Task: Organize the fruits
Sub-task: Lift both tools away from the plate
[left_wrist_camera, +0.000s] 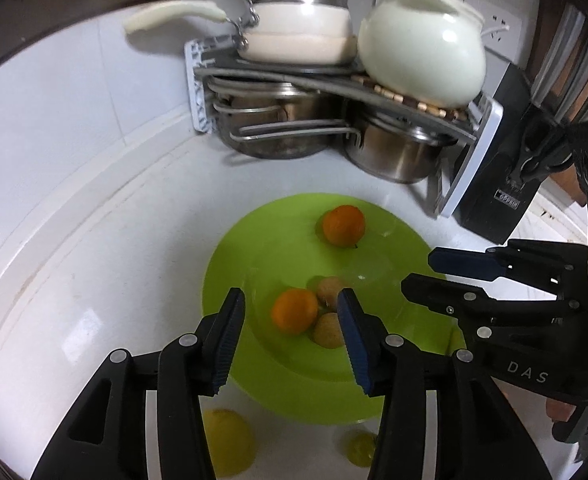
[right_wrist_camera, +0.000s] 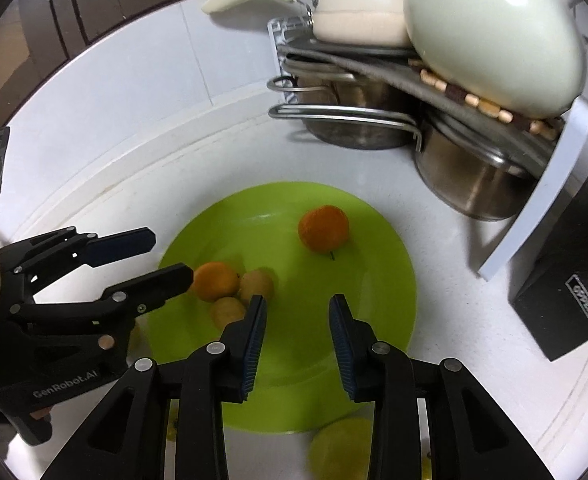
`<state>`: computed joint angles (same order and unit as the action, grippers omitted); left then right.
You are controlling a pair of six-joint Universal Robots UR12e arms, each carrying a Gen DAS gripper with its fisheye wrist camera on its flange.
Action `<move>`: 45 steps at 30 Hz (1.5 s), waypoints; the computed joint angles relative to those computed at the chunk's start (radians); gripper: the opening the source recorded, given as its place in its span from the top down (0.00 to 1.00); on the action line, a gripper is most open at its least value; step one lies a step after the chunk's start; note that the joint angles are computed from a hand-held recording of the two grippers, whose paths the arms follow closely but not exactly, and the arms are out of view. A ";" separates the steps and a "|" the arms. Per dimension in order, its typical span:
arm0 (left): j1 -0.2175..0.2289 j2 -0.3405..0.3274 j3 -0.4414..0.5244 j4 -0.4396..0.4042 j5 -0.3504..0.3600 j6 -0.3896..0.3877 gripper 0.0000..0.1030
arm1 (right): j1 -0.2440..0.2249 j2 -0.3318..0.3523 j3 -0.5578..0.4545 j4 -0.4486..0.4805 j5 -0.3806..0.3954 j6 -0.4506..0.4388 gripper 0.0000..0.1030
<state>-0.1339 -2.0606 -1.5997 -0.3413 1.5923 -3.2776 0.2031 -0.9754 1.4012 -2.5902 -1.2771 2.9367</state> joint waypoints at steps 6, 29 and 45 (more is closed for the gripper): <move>-0.016 0.048 -0.057 0.086 0.050 -0.004 0.44 | 0.002 -0.049 0.069 -0.079 0.001 0.012 0.63; -0.085 0.164 -0.221 0.292 0.151 -0.024 0.14 | 0.005 -0.221 0.325 -0.405 -0.119 0.122 0.28; -0.113 0.158 -0.304 0.369 0.176 0.065 0.13 | 0.012 -0.259 0.427 -0.372 -0.217 0.169 0.28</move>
